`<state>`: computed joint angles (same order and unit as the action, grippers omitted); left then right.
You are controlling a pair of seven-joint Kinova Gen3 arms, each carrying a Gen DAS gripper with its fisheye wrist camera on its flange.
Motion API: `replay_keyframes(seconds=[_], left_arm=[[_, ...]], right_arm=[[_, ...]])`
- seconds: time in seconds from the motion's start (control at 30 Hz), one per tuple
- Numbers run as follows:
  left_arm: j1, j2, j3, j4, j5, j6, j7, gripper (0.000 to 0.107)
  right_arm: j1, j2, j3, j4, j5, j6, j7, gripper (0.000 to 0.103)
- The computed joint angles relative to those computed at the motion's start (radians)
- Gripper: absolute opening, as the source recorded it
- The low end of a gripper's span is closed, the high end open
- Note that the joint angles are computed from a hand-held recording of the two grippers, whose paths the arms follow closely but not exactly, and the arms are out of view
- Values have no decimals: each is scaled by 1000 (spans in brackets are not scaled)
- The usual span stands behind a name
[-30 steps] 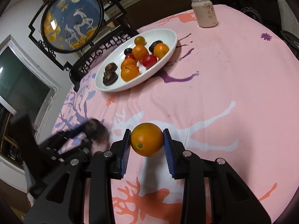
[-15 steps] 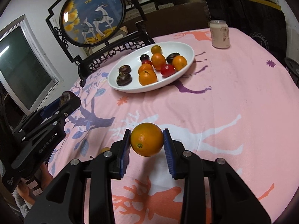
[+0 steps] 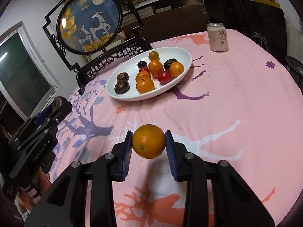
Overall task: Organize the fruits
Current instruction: 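Carry the mandarin and mangosteen onto the white plate and open both tools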
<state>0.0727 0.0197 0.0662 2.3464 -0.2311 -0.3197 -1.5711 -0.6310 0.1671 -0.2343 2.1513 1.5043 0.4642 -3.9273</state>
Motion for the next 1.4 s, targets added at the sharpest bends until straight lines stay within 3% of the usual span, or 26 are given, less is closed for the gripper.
replay_keyframes(seconds=[0.13, 0.27, 0.33, 0.47, 0.7, 0.8, 0.87, 1.0, 1.13, 1.2, 1.3, 1.4], left_arm=[[10, 40, 10, -66, 73, 42, -76, 43], [77, 98, -27, -174, 200, 94, -193, 43], [35, 125, 22, -227, 195, 127, -166, 43], [50, 209, 24, -357, 211, 206, -139, 43], [-196, 397, 308, -636, 274, 467, -165, 43], [-201, 470, 320, -730, 293, 557, -190, 44], [-184, 483, 297, -739, 312, 568, -209, 55], [-171, 479, 273, -728, 357, 554, -254, 65], [-151, 429, 234, -663, 389, 495, -276, 68], [-155, 402, 228, -636, 390, 488, -277, 68], [-235, 350, 294, -555, 409, 461, -334, 68], [-364, 297, 397, -437, 424, 415, -420, 68]], right_arm=[[26, -10, 23, -47, -116, -21, 148, 35], [33, 2, 41, -132, -206, 37, 310, 35], [53, 12, 69, -179, -251, 10, 380, 35], [71, 59, 143, -253, -291, -72, 434, 35], [155, 169, 178, -381, -515, -162, 667, 35], [183, 213, 184, -422, -583, -175, 750, 35], [191, 233, 194, -431, -624, -190, 793, 36], [251, 251, 153, -424, -736, -238, 909, 45], [107, 204, 302, -384, -705, -264, 862, 45], [64, 181, 323, -372, -717, -246, 886, 45], [-46, 137, 378, -318, -699, -229, 899, 45], [-185, 94, 430, -227, -605, -218, 843, 45]])
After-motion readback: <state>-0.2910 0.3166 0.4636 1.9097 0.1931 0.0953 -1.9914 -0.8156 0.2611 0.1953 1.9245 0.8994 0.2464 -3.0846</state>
